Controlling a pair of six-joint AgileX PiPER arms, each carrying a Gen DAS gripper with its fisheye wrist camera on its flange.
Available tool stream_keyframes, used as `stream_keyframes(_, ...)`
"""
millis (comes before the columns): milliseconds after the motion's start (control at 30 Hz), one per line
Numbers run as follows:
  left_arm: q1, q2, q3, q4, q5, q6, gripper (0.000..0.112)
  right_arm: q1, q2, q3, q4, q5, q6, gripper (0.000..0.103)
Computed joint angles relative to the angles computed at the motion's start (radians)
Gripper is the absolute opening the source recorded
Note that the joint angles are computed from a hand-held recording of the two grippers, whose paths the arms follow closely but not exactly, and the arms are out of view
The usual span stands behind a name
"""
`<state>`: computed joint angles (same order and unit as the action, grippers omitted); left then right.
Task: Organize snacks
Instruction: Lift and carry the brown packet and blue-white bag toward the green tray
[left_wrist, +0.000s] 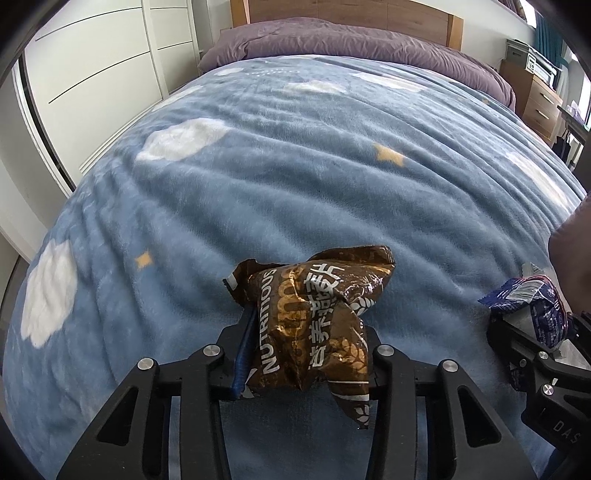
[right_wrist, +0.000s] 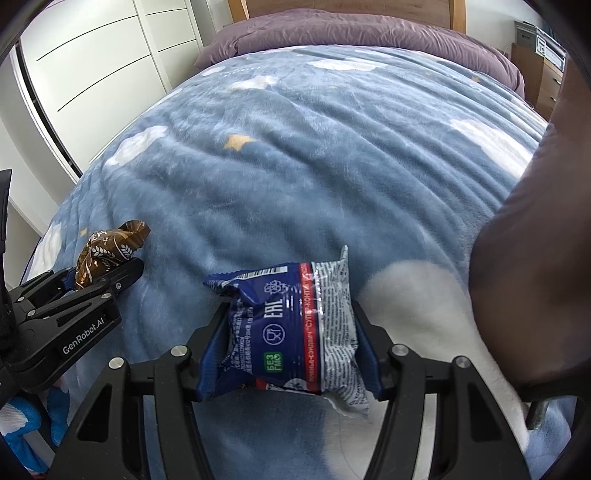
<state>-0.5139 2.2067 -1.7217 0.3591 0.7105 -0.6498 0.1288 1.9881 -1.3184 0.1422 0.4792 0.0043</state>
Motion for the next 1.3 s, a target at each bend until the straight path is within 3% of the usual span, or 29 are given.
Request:
stream_keyframes(433, -0.008, -0.037, 0.019, -0.008, 0.011, -0.005, 0.036, -0.004, -0.025, 0.023, -0.008, -0.008, 0.003, 0.102)
stream_keyframes(967, -0.020, -0.105, 0.071, -0.066, 0.031, 0.022, 0.036, -0.031, -0.120, 0.135, 0.132, 0.008, -0.132, 0.102)
stream_keyframes(1300, -0.059, -0.213, 0.204, -0.030, 0.053, -0.020, 0.036, -0.049, -0.247, 0.254, 0.255, 0.064, -0.241, 0.102)
